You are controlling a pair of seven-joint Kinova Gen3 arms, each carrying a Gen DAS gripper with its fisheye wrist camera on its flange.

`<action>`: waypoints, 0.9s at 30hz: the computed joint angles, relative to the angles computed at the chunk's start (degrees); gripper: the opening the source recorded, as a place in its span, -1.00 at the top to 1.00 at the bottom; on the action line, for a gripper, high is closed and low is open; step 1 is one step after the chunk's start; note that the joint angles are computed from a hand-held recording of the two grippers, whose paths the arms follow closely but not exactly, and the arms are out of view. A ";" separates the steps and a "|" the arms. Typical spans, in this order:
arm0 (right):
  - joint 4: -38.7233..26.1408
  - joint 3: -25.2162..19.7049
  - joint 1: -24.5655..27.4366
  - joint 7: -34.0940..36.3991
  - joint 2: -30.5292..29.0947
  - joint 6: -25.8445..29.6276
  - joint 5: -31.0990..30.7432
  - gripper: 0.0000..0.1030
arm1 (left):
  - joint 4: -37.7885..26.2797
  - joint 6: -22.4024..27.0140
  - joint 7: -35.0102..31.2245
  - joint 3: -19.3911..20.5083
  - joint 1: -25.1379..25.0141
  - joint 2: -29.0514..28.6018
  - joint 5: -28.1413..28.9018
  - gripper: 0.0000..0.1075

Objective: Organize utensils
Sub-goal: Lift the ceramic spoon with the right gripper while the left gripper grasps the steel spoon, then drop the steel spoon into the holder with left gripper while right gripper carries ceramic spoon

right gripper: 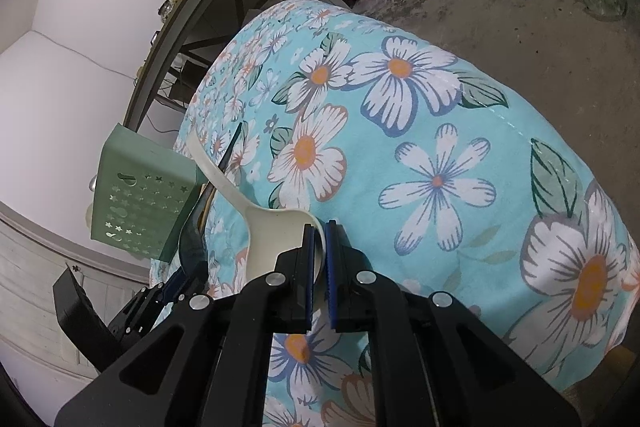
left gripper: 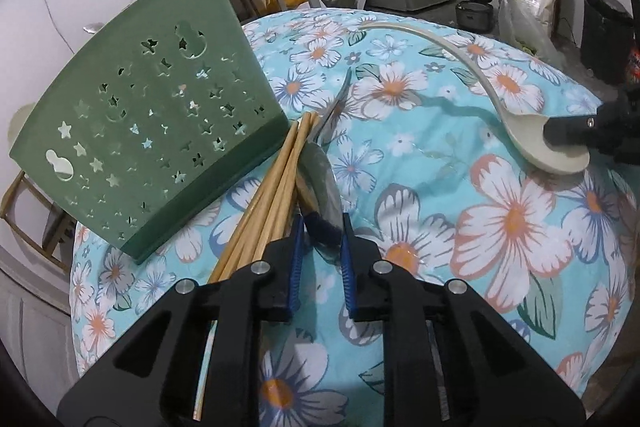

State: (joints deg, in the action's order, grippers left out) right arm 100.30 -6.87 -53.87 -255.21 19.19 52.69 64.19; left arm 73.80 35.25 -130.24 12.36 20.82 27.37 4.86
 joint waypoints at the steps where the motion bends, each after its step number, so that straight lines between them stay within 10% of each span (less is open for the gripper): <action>1: -0.40 -0.06 0.21 0.71 0.11 -0.01 -0.40 0.88 | 0.20 -0.33 0.20 -0.08 -0.04 -0.10 0.11 0.81; 15: -12.14 0.69 -2.81 16.57 2.78 13.69 -8.34 0.90 | 3.59 -5.69 -5.96 4.78 -9.16 -5.07 10.57 0.97; 27: -22.25 2.12 -7.80 26.78 3.23 31.05 -7.35 0.90 | -2.91 1.05 -17.88 4.65 -18.40 -10.14 23.10 0.97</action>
